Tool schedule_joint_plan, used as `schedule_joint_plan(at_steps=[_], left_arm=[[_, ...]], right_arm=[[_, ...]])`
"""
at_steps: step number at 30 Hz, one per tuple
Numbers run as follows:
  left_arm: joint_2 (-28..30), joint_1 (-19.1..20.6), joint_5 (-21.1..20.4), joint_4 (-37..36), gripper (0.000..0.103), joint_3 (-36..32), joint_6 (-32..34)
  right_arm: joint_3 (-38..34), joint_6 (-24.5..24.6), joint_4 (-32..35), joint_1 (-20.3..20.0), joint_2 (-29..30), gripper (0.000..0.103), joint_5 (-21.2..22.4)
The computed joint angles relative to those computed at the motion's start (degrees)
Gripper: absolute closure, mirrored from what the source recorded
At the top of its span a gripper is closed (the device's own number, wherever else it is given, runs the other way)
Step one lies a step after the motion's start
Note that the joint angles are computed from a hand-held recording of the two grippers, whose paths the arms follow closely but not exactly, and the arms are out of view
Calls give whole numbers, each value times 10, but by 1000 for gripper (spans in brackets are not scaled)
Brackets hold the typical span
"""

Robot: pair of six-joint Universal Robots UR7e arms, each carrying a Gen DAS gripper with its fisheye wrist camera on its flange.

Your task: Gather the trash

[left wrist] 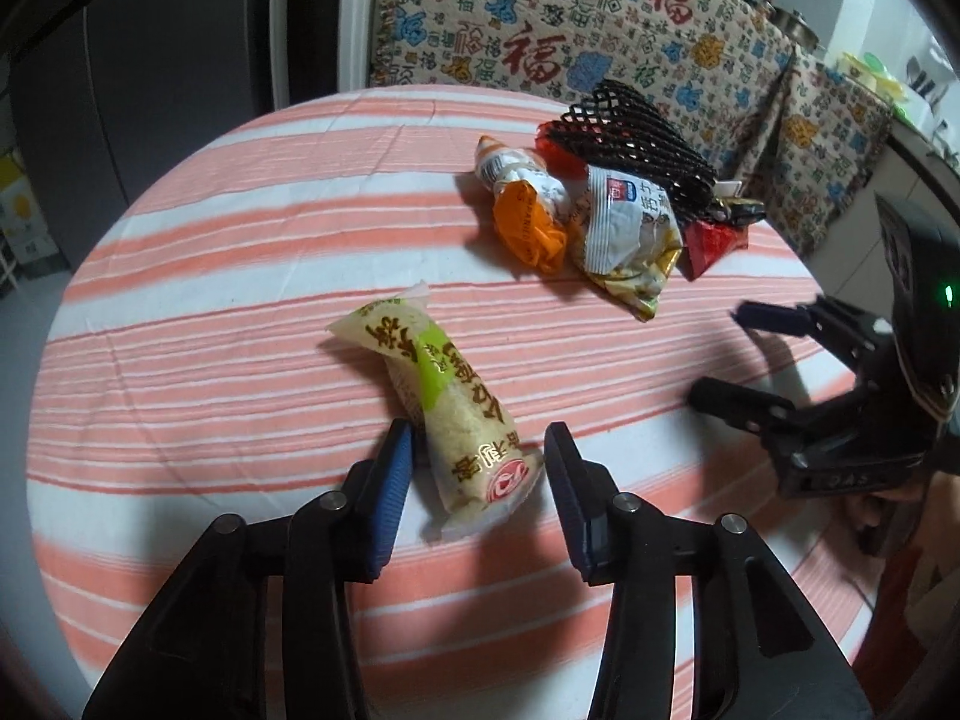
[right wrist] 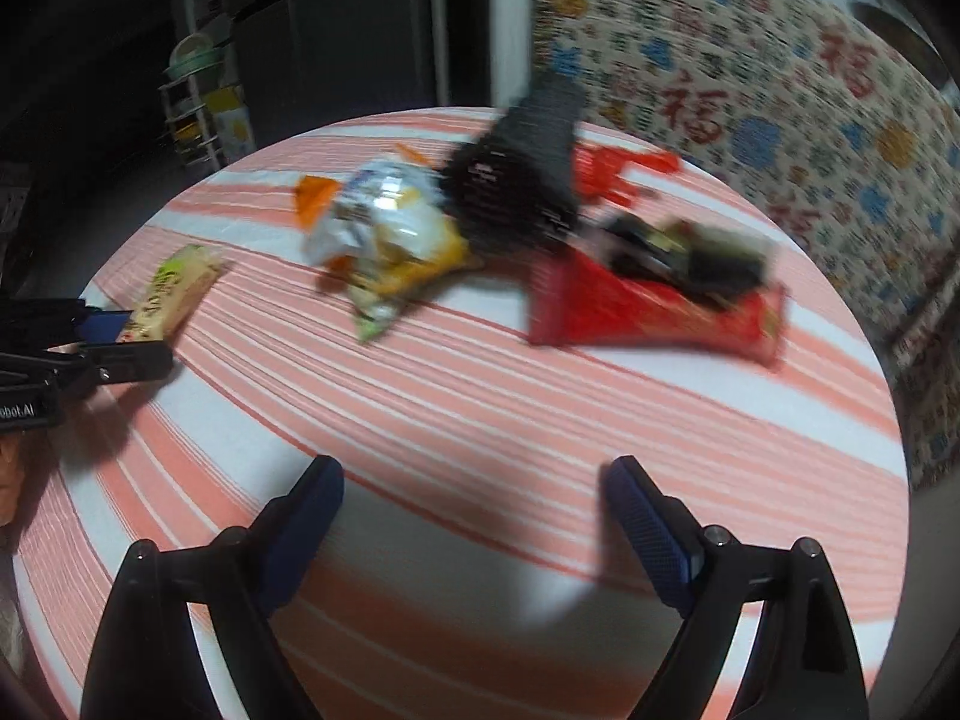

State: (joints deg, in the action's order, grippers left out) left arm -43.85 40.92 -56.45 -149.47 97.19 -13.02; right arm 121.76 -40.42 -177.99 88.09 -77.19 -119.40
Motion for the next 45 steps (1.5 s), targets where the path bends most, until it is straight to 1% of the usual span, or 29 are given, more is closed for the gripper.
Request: schedule_joint_plan(at_steps=[2, 3, 4, 7, 8, 9, 10, 12, 13, 15, 17, 19, 20, 22, 23, 24, 26, 27, 28, 30, 33, 34, 36, 38, 40, 42, 43, 44, 45], left_arm=[[4, -2, 11, -3, 48, -2, 3], [6, -2, 17, -7, 46, -2, 6], [8, -3, 26, -10, 42, -1, 5], [12, -7, 38, -14, 36, 1, 10], [13, -9, 44, -13, 31, 2, 12], [14, -11, 53, -8, 28, 2, 12], [14, -13, 64, 0, 25, 3, 9], [9, -14, 76, 12, 24, 6, 2], [3, -13, 76, 19, 24, 9, -4], [-10, -10, 77, 28, 22, 18, -23], [-23, -6, 85, 41, 22, 25, -45], [-30, -5, 102, 61, 21, 27, -67], [-33, -4, 108, 68, 19, 28, -76], [-40, -1, 109, 78, 15, 30, -88], [-44, 2, 97, 69, 13, 33, -84], [-48, 6, 80, 55, 11, 36, -76], [-55, 15, 24, 8, 9, 46, -55], [-56, 20, 3, -7, 9, 47, -47], [-54, 22, -8, -17, 9, 47, -40], [-42, 21, -4, -23, 9, 36, -23], [-19, 22, 2, -18, 9, 12, 3], [-11, 22, 8, -11, 9, 3, 8], [2, 16, 34, -10, 9, -4, 20], [17, 7, 80, 0, 7, -9, 38], [20, 5, 90, 8, 3, -11, 38], [20, 7, 90, 14, 0, -13, 29], [20, 7, 91, 14, 0, -14, 26], [21, 6, 94, 16, 0, -15, 25], [22, 7, 93, 14, 0, -14, 25]], right_arm=[[-27, 11, 8, 12, 31, 14, 2], [-38, 13, 6, 16, 43, 16, 0], [-53, 17, 4, 21, 60, 18, -4], [-79, 33, -3, 25, 85, 40, -2], [-82, 40, -9, 25, 87, 68, -1], [-85, 51, -10, 23, 86, 85, 5], [-85, 60, -10, 20, 83, 85, 7], [-75, 76, 4, 12, 65, 85, 24], [-62, 72, 4, 11, 54, 85, 23], [-29, 48, -12, 13, 31, 85, 5], [10, 28, -25, 10, -3, 85, 0], [39, 21, -33, 9, -28, 85, -10], [53, 18, -36, 7, -41, 82, -12], [64, 15, -34, 3, -57, 79, -9], [66, 12, -34, 2, -60, 69, -10], [68, 6, -32, 1, -64, 51, -6], [72, 0, -23, -5, -72, 38, 3], [73, 4, -14, -7, -77, 38, 10], [73, 6, -4, -10, -84, 38, 19], [72, 7, 12, -14, -94, 38, 25], [69, 0, 2, -19, -100, 38, 31], [69, -4, -4, -19, -101, 38, 34], [65, -18, -10, -16, -101, 38, 47], [61, -38, -12, -12, -96, 38, 57], [54, -51, -21, -9, -83, 38, 54], [42, -25, -11, -9, -67, 38, 29], [34, 0, -3, -9, -57, 37, 4], [31, 16, 7, -14, -54, 34, -1], [36, 8, -8, -15, -56, 31, 9]])
